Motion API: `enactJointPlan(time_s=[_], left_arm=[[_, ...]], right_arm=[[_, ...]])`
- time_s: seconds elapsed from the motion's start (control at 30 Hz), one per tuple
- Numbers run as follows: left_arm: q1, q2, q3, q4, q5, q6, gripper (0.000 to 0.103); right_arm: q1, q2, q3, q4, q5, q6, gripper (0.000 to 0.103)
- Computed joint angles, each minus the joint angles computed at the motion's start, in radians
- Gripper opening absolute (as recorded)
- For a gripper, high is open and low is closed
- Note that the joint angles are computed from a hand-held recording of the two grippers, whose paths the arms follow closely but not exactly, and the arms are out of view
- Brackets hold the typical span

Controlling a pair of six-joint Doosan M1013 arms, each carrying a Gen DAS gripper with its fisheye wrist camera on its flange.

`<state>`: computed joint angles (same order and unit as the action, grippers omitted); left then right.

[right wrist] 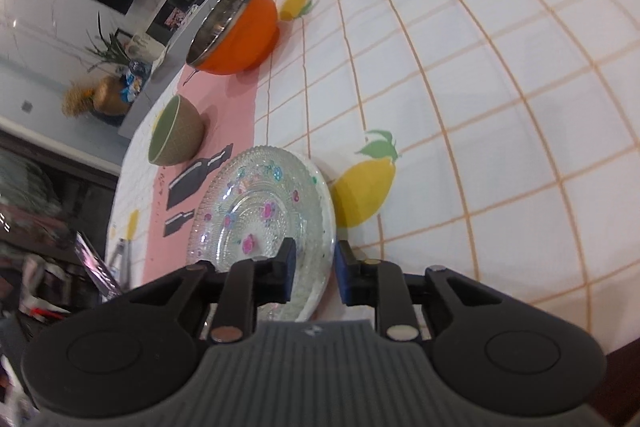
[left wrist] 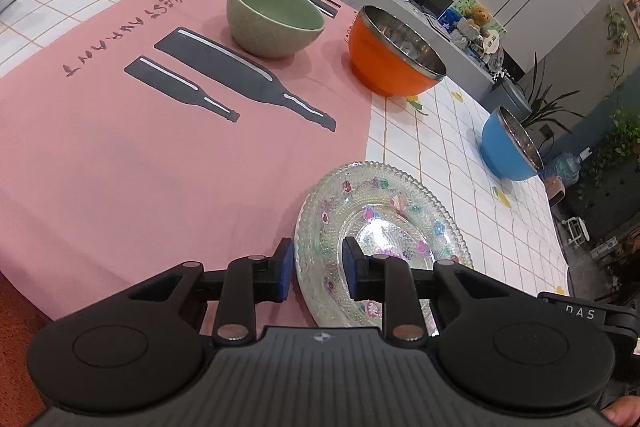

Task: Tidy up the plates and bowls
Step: 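Lower the clear plate onto the glass plate stack and open both grippers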

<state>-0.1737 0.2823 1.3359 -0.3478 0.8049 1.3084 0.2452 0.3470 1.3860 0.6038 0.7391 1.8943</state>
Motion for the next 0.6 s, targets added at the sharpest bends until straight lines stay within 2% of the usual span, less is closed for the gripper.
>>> enactJointPlan(time_s=[0.43, 0.57, 0.6], left_arm=[[-0.015, 0.005, -0.019, 0.071, 0.01, -0.028, 0.028], [-0.019, 0.002, -0.024, 0.092, 0.007, -0.007, 0.027], [-0.019, 0.0, -0.026, 0.096, 0.003, -0.004, 0.027]], right_arm=[[0.006, 0.01, -0.017, -0.031, -0.003, 0.014, 0.021], [0.014, 0.005, -0.024, -0.084, 0.002, -0.005, 0.024], [0.016, 0.003, -0.025, -0.101, -0.001, -0.009, 0.032]])
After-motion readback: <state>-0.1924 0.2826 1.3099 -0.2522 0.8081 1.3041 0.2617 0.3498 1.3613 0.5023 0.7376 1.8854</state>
